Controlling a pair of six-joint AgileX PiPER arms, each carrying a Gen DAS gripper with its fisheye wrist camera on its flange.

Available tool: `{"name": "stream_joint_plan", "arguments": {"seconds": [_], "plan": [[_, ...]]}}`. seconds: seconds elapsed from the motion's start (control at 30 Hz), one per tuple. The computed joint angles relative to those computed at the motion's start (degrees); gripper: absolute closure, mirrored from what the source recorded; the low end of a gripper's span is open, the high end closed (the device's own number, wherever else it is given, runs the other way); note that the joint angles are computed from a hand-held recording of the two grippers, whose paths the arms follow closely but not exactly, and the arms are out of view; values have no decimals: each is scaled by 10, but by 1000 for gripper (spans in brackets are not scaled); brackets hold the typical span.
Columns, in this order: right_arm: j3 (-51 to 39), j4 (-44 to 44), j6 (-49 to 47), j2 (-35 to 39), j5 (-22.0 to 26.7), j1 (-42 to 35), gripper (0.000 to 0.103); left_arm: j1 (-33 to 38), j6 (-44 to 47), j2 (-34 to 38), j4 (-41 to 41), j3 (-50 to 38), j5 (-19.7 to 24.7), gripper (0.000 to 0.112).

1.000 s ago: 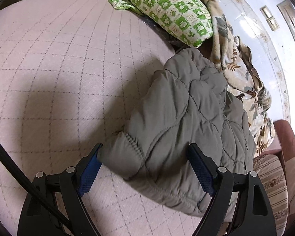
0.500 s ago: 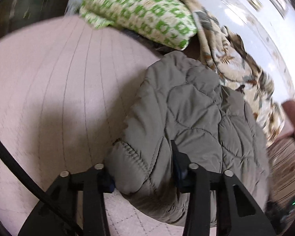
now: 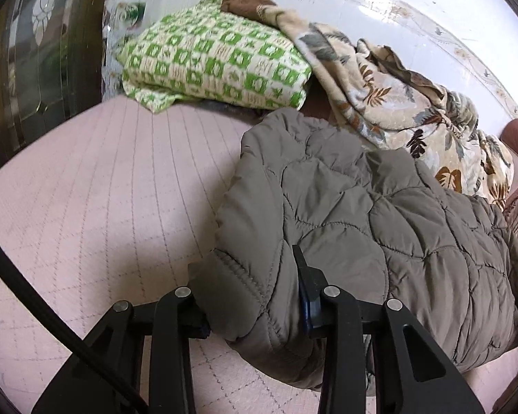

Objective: Fold large clothes

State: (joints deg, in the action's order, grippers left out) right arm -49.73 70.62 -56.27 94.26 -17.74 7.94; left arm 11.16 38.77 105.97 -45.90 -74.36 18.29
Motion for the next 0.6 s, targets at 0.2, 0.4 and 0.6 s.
{"name": "stream_joint_plan", "arguments": {"seconds": [0.2, 0.4, 0.6], "plan": [[29, -1, -15, -52, -16, 26, 70, 13, 45, -46, -32, 35, 0, 77], [77, -3, -12, -118, -4, 36, 70, 48, 133, -111, -99, 92, 29, 77], [150, 30, -26, -196, -4, 65, 70, 99, 239, -179, -170, 183, 56, 77]]}}
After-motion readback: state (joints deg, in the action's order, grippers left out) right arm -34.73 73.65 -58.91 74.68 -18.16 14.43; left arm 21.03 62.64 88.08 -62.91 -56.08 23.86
